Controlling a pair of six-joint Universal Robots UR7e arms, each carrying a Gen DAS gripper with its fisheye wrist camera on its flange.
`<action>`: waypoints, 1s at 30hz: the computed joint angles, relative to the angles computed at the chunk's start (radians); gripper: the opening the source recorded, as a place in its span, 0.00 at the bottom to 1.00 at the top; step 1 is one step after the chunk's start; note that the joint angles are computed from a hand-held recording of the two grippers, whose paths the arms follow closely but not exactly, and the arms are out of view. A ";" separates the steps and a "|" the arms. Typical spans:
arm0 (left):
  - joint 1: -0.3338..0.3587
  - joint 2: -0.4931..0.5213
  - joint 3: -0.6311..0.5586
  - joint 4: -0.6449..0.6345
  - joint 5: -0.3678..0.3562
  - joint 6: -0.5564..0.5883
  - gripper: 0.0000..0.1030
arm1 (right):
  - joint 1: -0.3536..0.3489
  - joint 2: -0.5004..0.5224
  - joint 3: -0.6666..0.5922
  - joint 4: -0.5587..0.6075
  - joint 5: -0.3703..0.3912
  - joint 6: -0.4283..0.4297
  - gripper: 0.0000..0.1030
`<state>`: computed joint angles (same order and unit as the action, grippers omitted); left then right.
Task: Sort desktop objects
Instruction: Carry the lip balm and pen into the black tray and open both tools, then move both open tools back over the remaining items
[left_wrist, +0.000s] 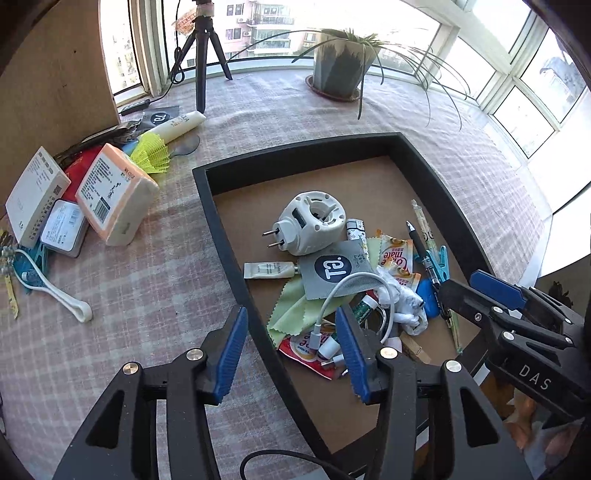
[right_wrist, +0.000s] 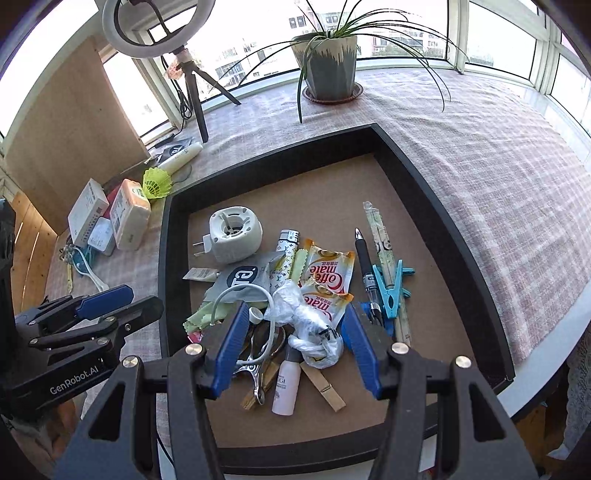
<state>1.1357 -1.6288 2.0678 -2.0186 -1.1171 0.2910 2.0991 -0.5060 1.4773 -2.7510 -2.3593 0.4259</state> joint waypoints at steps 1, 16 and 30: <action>0.011 0.001 -0.014 0.014 0.000 0.001 0.47 | 0.004 0.011 -0.015 0.003 0.000 -0.004 0.52; 0.185 -0.031 -0.142 -0.009 0.066 0.094 0.58 | 0.080 0.221 -0.312 0.162 0.050 -0.056 0.52; 0.364 0.003 -0.319 0.012 0.057 0.156 0.59 | 0.149 0.457 -0.667 0.332 0.116 -0.078 0.52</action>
<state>1.4999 -1.6257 1.7488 -2.0062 -1.0604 0.4472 2.2478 -0.0485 0.8098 -2.4192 -2.2436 0.3480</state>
